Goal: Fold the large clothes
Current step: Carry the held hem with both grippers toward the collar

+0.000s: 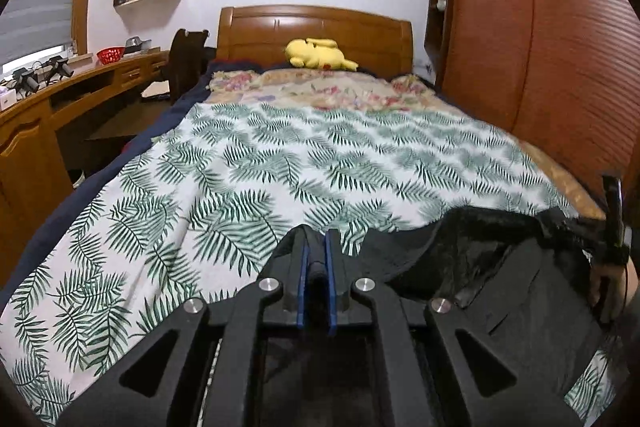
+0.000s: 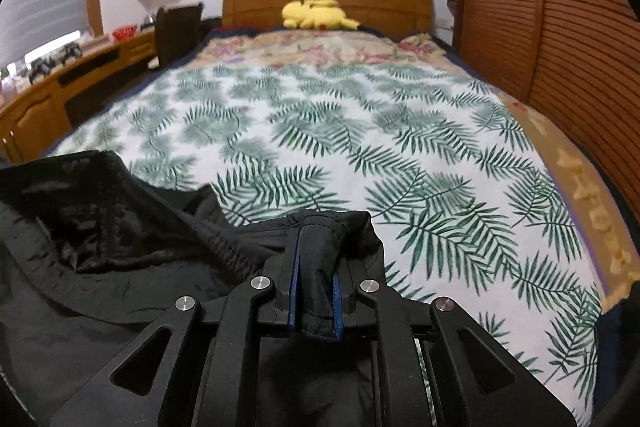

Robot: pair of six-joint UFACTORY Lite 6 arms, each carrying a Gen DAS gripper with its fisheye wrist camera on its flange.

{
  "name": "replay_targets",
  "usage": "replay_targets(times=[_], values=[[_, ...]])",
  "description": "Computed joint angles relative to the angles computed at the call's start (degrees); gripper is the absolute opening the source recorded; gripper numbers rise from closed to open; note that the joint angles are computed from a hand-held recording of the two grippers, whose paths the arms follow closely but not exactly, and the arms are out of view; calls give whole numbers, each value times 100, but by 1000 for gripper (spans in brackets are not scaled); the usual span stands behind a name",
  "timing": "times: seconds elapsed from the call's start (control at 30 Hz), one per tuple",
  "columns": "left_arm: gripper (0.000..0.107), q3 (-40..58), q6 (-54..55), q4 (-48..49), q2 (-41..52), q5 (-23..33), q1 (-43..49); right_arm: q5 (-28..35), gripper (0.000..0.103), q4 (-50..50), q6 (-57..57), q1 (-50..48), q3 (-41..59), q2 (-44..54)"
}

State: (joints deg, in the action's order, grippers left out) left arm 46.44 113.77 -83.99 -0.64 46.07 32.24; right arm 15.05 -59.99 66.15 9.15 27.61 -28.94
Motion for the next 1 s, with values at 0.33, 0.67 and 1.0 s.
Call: replay_targets(times=[0.33,0.67,1.0], values=[[10,285,-214,345,213,242,386,439,10,-1595,1721,294,741,1514],[14,556,-303,534,430,585,723,390,11,58,371,-6,1581,2316],[20,547,-247,599,419,724,750,676,20,468,11,193,1724,2010]])
